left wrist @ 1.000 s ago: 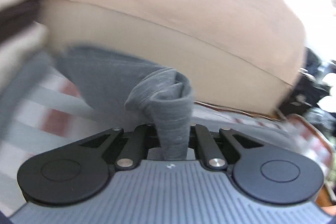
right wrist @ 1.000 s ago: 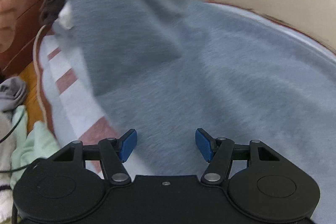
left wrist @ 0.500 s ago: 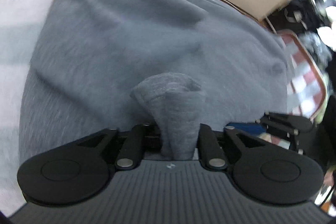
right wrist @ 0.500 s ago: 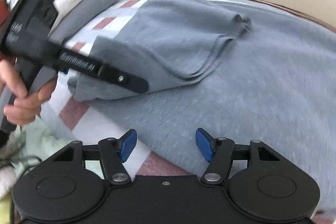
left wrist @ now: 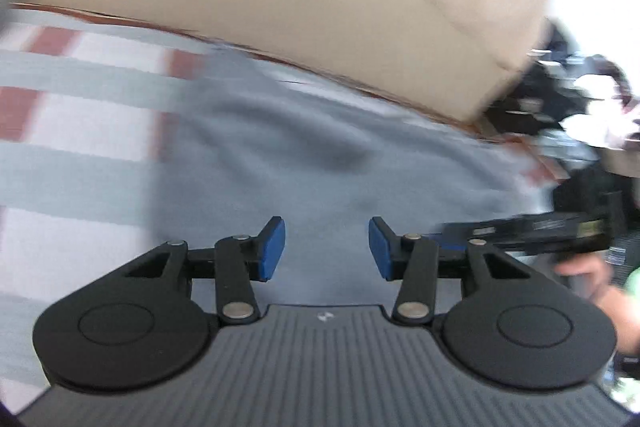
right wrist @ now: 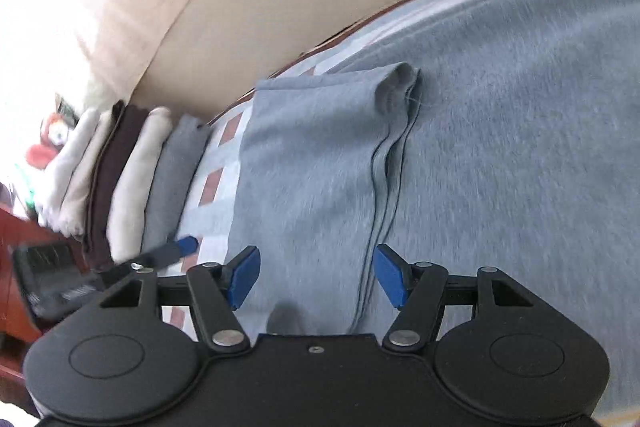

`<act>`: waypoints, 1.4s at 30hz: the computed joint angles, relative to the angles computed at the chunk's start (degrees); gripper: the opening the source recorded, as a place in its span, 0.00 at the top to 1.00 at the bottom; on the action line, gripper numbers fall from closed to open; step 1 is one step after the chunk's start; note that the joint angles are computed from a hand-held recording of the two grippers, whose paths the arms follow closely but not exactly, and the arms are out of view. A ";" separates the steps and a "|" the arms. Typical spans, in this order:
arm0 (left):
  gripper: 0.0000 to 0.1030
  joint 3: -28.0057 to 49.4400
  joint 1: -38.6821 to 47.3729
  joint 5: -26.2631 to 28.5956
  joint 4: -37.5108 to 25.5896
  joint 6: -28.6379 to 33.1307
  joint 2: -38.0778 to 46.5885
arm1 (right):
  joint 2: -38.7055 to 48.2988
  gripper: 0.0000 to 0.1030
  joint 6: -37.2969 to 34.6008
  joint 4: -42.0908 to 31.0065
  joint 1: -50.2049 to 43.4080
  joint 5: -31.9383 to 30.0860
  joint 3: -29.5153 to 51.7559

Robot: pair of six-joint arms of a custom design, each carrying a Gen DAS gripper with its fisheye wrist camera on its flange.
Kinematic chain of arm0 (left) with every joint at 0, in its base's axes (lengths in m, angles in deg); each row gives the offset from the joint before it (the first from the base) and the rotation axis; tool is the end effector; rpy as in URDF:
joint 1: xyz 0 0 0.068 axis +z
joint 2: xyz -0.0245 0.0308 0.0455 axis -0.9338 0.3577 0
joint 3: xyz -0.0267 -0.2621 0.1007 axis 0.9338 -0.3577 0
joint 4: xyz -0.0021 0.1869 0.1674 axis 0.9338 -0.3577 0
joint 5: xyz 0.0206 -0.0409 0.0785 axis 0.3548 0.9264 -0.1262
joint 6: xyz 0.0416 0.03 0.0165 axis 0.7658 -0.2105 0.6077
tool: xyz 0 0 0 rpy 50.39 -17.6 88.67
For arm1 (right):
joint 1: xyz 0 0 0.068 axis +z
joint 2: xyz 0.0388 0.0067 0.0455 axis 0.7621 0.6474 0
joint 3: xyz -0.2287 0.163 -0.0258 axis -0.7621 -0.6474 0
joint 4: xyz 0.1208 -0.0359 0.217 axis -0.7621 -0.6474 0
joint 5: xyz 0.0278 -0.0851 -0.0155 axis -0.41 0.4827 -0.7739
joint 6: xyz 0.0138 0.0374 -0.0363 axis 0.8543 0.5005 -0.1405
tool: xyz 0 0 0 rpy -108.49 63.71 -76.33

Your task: Fold clothes

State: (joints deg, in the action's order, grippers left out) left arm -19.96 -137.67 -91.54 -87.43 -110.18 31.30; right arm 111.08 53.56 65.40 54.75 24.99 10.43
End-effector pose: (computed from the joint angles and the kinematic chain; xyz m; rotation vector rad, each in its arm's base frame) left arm 0.0761 -0.1326 0.2168 -0.4503 2.2617 -0.4431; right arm 0.3094 0.0559 0.1407 -0.5101 2.5261 1.2429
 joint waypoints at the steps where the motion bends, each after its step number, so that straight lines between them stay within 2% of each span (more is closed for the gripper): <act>1: 0.56 -0.49 1.60 0.88 -0.79 -0.10 1.01 | 0.98 0.34 1.33 1.67 1.47 2.02 0.78; 3: 0.56 -2.46 5.52 3.39 0.83 1.49 1.41 | 2.13 0.34 4.32 7.17 5.16 7.75 1.34; 5: 0.56 -5.86 8.91 5.39 3.23 2.85 -2.68 | 2.58 0.34 7.23 14.93 8.10 12.72 0.34; 6: 0.56 -7.06 10.43 6.19 5.05 3.90 -3.61 | 3.60 0.34 8.77 17.92 9.18 14.11 0.63; 9: 0.56 -8.67 12.18 6.61 7.57 4.16 -3.32 | 9.60 0.33 14.03 20.79 11.32 16.09 5.80; 10: 0.56 -9.10 12.28 6.51 7.88 3.61 -3.31 | 11.56 0.27 16.73 21.01 11.80 15.75 7.78; 11: 0.56 -10.09 12.76 6.78 8.68 2.93 -4.08 | 12.50 0.15 17.49 21.83 12.75 15.71 8.86; 13: 0.56 -12.59 14.62 7.60 11.70 2.49 -6.19 | 14.43 0.10 18.91 23.35 14.56 15.62 11.17; 14: 0.56 -13.33 14.94 7.36 11.95 1.83 -7.31 | 15.28 0.12 18.84 23.72 15.63 15.96 12.44; 15: 0.56 -13.74 14.80 6.65 11.24 0.78 -8.57 | 15.62 0.19 15.75 22.72 17.51 17.82 13.99; 16: 0.56 -13.91 14.71 6.13 10.18 -0.19 -9.72 | 16.00 0.48 12.61 21.15 19.40 20.02 15.84; 17: 0.56 -13.80 14.42 5.46 8.67 -1.31 -10.67 | 16.05 0.68 9.53 18.27 21.44 23.49 17.88; 19: 0.56 -13.34 13.22 3.40 5.57 -3.38 -11.82 | 14.21 0.85 4.38 16.78 24.90 29.25 18.48; 23: 0.56 -11.91 8.97 -1.20 0.20 -7.52 -14.01 | 5.15 0.87 -1.13 24.40 28.11 28.45 12.07; 25: 0.56 -11.42 7.29 -2.95 -0.27 -8.04 -14.32 | 3.17 0.87 0.07 26.13 28.54 25.81 12.52; 26: 0.56 -11.13 6.99 -3.42 -0.09 -7.65 -13.73 | 3.82 0.87 2.05 24.34 28.61 25.62 14.76; 30: 0.56 -9.51 7.83 -2.10 2.56 -3.12 -7.04 | 9.70 0.86 3.53 17.45 29.36 32.77 22.35; 31: 0.56 -9.47 7.99 -1.33 3.68 -2.03 -5.99 | 11.94 0.79 3.66 15.37 29.45 35.39 24.57; 32: 0.56 -9.48 8.27 -0.37 4.94 -0.70 -5.14 | 13.98 0.67 4.13 13.65 29.47 37.68 26.55; 34: 0.56 -9.29 8.96 1.76 7.25 2.15 -3.31 | 15.97 0.64 7.18 13.45 28.81 39.68 27.54; 35: 0.56 -8.16 8.55 0.94 6.21 1.98 -1.39 | 16.55 0.64 8.50 13.67 28.48 40.51 27.57; 37: 0.56 -4.43 6.76 -2.91 0.71 -0.94 3.70 | 12.30 0.64 10.01 17.95 27.62 39.85 21.25; 39: 0.56 -3.26 5.39 -6.40 -2.48 -3.14 3.25 | 6.45 0.63 12.08 22.75 26.17 36.39 13.20; 41: 0.56 -4.25 4.87 -7.60 -1.99 -4.38 -0.93 | 1.46 0.62 11.42 23.82 24.85 30.02 7.35; 42: 0.56 -5.29 5.22 -6.91 -0.27 -3.75 -3.57 | 0.29 0.62 8.83 21.78 25.19 28.29 6.20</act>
